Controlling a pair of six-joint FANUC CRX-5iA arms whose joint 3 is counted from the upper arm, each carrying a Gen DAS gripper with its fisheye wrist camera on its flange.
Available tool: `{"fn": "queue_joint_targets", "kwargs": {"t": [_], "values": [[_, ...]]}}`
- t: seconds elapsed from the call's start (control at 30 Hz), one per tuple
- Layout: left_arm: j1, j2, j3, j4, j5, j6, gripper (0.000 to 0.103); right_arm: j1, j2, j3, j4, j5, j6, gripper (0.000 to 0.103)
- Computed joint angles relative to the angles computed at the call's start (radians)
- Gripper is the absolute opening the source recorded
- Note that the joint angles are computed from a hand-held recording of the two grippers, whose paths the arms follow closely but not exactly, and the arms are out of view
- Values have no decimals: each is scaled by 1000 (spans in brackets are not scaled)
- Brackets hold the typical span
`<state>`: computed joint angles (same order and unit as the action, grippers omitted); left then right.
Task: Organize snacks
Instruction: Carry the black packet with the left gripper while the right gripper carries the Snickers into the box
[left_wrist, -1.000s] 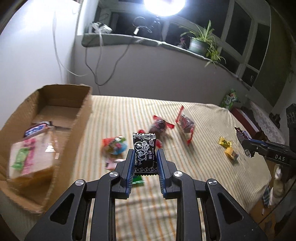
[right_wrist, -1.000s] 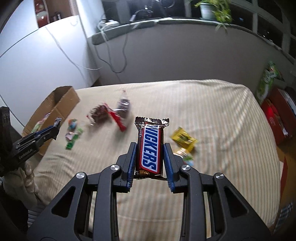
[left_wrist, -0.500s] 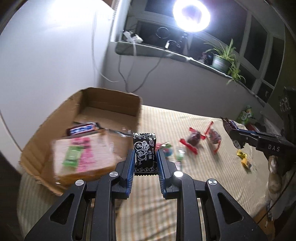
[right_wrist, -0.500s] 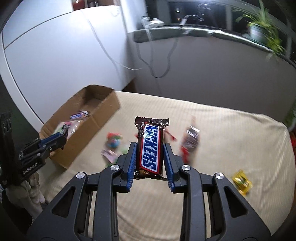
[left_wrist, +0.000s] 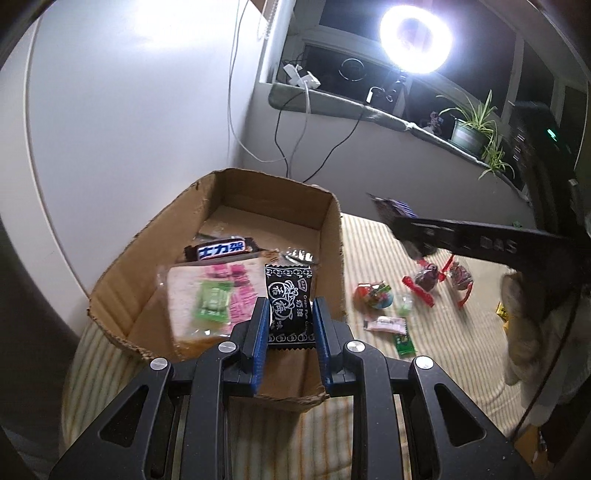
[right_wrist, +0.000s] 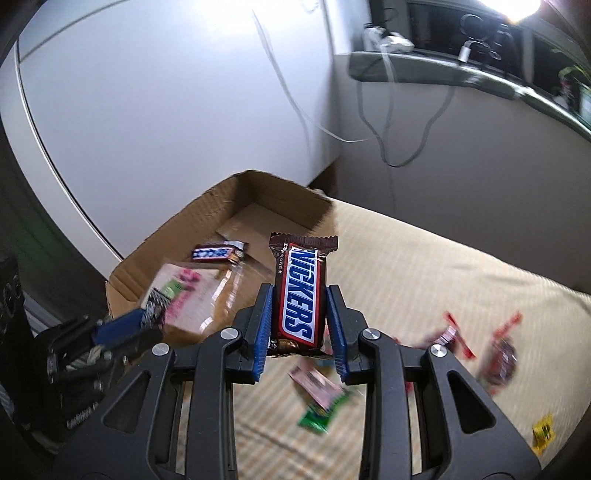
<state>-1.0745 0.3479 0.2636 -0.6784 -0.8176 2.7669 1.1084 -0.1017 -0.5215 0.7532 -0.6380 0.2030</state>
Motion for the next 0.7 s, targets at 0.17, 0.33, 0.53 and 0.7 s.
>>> {"fn": "queue_joint_targets", "kwargs": {"t": [0.17,0.33,0.53,0.7], "values": [[4,-8,-15,2,2,8,22,-18,97,92,-61,24,93,29],[8,-11,-23,4,5,12,22,-26,168,163,-118,28,162,29],[7,-9,-22,2,-3,14,22,-29,206,198,-152,30,201,30],[5,-7,-17,-1,-9,13,22,-25,212,204,-156,29,215,30]]}}
